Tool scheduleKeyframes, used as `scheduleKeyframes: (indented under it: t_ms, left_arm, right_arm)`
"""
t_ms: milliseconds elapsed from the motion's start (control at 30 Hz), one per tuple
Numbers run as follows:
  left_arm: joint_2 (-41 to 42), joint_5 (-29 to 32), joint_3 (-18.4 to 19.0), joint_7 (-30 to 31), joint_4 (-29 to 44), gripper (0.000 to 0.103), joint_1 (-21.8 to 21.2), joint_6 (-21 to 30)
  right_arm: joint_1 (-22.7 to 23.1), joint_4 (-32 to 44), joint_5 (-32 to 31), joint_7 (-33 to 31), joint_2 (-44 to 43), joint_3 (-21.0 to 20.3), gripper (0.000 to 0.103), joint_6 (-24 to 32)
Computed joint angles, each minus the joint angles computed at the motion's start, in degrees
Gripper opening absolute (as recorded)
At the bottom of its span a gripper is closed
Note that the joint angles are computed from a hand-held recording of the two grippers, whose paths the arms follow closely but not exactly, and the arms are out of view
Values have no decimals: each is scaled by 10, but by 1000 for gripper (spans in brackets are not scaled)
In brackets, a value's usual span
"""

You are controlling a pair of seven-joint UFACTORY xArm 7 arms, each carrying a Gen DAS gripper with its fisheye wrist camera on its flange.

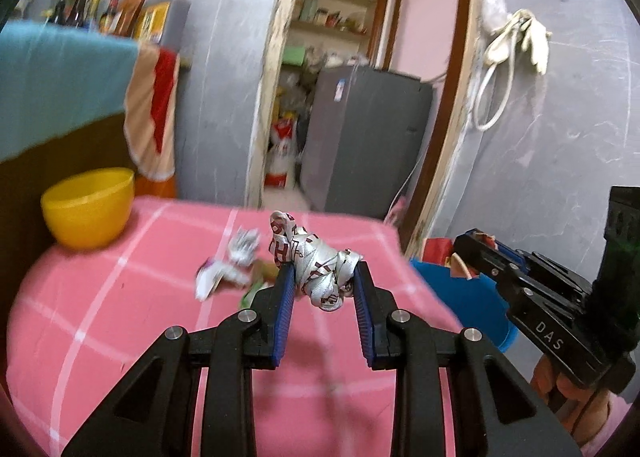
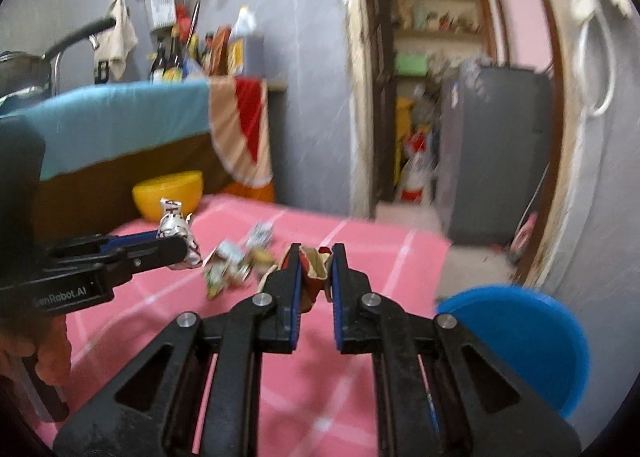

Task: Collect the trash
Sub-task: 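Lift the red wrapper and foil and carry both tools over the blue bucket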

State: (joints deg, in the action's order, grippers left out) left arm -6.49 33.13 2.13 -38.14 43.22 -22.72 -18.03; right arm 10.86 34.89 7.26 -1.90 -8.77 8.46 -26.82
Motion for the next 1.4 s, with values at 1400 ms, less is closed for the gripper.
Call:
scheduleKeyframes:
  t_ms: [1400]
  left_arm:
    - [298,-269,-312,268,359,25,64,211]
  right_arm:
    - [-142,-55,156,-64,-57,-24,12,26]
